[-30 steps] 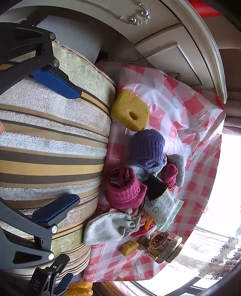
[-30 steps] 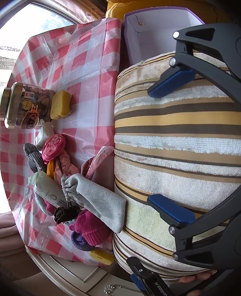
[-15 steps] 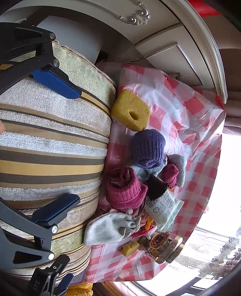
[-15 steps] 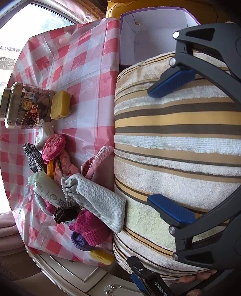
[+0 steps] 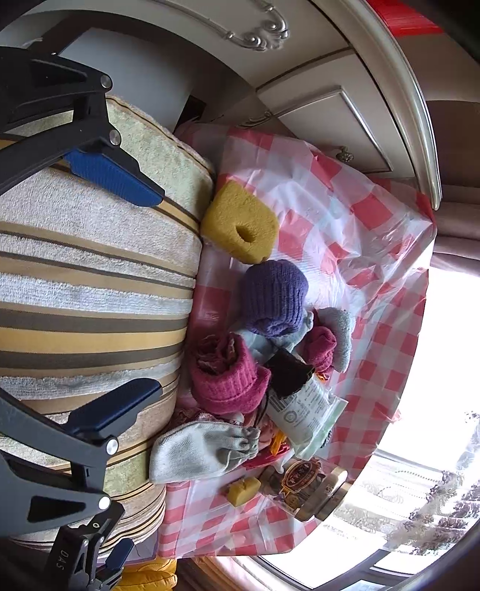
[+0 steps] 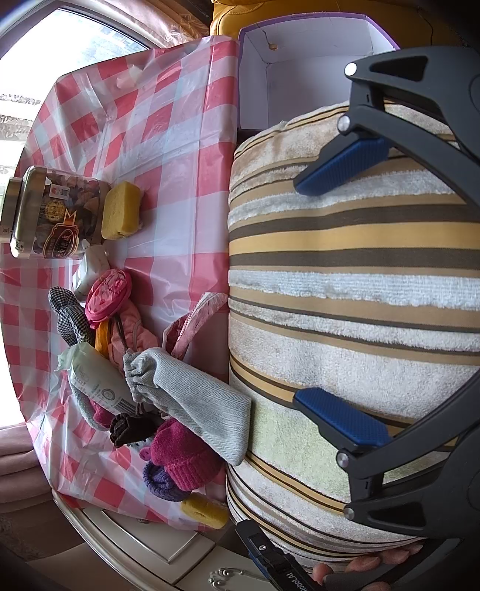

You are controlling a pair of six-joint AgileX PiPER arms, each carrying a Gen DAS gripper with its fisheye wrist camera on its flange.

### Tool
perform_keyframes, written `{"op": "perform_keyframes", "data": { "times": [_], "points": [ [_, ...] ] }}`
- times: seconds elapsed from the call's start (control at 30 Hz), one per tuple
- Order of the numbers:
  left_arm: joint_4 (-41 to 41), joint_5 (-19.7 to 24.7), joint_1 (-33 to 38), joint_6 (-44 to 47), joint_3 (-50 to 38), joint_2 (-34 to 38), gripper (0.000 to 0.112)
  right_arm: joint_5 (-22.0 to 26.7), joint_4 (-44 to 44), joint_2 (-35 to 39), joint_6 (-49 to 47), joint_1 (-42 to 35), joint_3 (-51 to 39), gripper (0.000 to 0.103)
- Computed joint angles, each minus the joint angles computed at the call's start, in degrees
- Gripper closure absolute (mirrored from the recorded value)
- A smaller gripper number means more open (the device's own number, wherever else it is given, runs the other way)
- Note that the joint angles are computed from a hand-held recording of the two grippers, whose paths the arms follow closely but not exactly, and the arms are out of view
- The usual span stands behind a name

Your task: Organize soft objects

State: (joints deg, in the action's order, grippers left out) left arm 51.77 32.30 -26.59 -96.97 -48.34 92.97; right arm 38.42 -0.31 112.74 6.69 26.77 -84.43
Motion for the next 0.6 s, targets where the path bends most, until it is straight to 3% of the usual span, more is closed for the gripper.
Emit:
{"op": "perform_keyframes", "data": {
  "times": [0.27,0.47,0.6],
  "points": [
    [1.12,-0.06,6.03,3.23,-2.11,0.32,0.018,-1.68,-1.58,-0.74,1.62,0.49,1.39,0.0],
    [-10.27,-3.74,15.1,18.58,-6.76,4.97,0.018,-2.09,-0.86,-0.71,1.02,0.21,1.56,0.0],
    [-18.17,-3.7,18.43,30.94,-11.48,9.32,0.018,-1.68,-1.61,-0.29,1.46,0.42,0.99,0.0]
  ]
}}
